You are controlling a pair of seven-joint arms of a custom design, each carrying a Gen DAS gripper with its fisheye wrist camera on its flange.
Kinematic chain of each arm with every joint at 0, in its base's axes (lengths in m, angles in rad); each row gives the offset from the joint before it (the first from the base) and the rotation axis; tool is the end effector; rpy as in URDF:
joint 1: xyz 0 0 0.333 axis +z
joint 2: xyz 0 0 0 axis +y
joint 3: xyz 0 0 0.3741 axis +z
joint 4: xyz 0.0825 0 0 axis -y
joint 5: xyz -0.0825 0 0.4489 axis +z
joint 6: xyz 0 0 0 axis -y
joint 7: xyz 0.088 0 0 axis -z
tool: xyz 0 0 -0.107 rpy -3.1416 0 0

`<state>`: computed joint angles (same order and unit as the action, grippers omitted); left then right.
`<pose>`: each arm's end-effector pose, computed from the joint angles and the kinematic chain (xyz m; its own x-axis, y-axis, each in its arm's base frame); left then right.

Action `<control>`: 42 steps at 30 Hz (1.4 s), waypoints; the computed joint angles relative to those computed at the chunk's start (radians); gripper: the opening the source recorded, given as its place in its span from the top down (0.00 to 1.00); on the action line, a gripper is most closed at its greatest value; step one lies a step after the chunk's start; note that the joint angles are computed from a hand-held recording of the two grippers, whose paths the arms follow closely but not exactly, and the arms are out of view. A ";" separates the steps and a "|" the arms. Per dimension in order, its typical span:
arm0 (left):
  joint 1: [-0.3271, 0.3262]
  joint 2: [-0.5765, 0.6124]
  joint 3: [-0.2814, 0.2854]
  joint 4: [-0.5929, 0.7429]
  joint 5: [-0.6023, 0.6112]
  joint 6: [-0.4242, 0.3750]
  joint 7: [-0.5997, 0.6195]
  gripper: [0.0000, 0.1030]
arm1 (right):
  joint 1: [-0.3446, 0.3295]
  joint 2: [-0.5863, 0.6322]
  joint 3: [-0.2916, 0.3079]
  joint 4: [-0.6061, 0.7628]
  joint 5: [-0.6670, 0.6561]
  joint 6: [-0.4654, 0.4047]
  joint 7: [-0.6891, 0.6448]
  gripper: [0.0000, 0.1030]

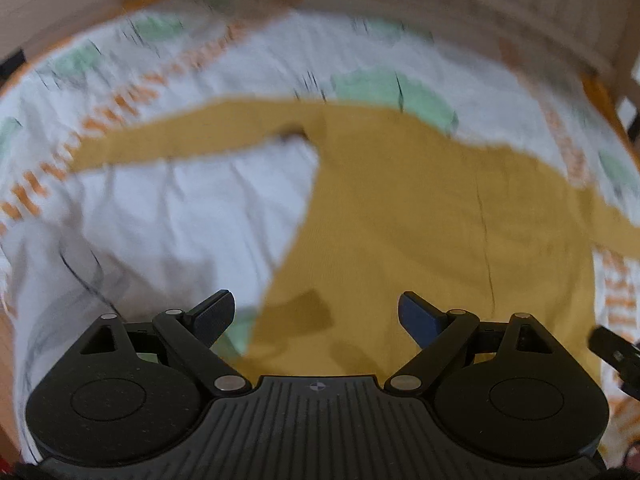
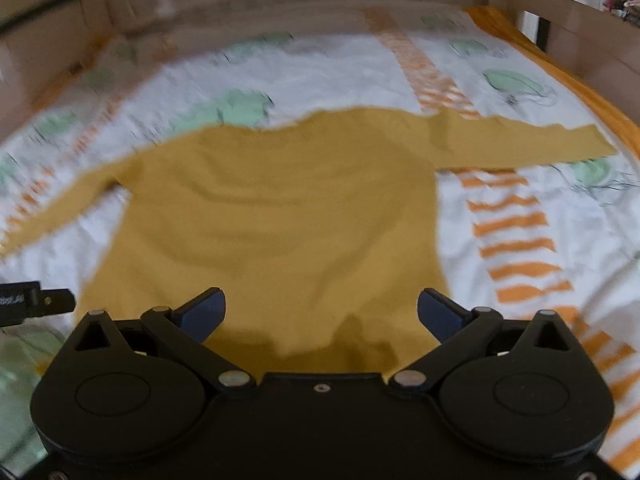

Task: Fold small clothes
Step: 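Reach the left gripper to the sweater sleeve cuff and grasp it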

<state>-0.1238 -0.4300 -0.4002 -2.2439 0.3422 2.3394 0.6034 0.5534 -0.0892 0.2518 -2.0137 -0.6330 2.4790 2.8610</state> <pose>0.4336 -0.2781 0.6136 0.2343 -0.9706 0.0556 -0.7606 -0.2186 -0.6113 0.4315 0.4593 0.5877 -0.0055 -0.9803 -0.1976 -0.7457 0.1357 -0.6524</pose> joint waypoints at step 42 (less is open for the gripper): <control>-0.011 0.122 0.564 -0.243 -0.775 0.710 0.441 0.12 | 0.077 0.485 -0.046 0.484 0.412 0.327 -0.528 0.01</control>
<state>-0.1348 -0.3077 0.1639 -2.4870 -0.4323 3.0496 1.0447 0.6301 0.3953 0.2061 -1.5297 -0.2213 2.8063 2.3331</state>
